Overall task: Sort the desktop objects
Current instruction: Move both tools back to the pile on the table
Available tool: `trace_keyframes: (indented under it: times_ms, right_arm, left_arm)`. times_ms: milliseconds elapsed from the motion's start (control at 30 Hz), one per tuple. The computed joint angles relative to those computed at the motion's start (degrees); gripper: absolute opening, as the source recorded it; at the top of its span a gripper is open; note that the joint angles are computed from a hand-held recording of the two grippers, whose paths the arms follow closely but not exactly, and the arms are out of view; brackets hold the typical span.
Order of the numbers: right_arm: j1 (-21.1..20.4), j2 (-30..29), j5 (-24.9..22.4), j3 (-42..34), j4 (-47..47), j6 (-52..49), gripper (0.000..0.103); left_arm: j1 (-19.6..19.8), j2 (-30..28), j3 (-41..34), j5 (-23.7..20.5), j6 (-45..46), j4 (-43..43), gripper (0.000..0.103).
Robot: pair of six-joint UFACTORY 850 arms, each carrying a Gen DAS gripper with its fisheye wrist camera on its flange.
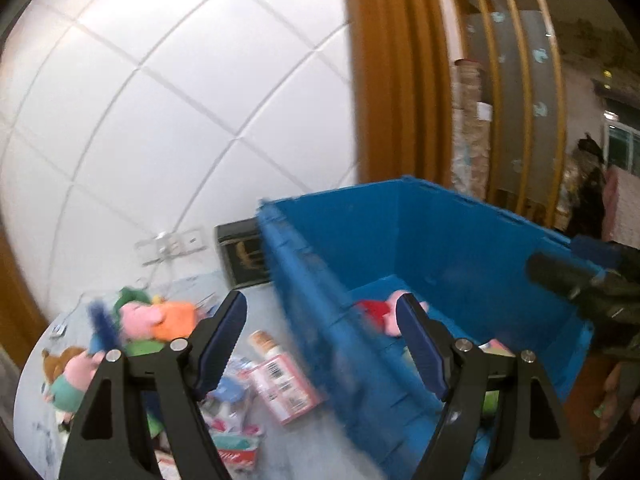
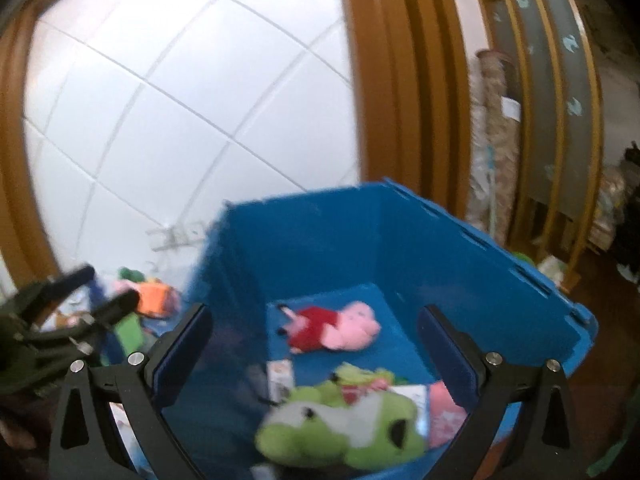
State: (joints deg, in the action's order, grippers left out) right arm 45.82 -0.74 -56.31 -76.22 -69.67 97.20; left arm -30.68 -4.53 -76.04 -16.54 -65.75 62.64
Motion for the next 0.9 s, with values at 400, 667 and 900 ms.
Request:
trace_keyframes:
  times_ms: [400, 667, 900]
  right_arm:
    - [4.29, -14.33, 12.78, -15.85, -3.54, -5.19, 0.103]
    - [3.34, -31.21, 19.95, -32.05, 17.3, -24.85, 0.103]
    - [2.39, -42.94, 19.44, -42.3, 39.2, -44.77, 0.103]
  left_arm:
    - [17.01, 10.19, 14.92, -4.75, 4.45, -9.8, 0.077]
    - [32.07, 7.53, 20.25, -8.77, 16.6, -27.23, 0.077]
    - [40.4, 0.21, 20.39, -9.66, 26.12, -43.49, 0.077]
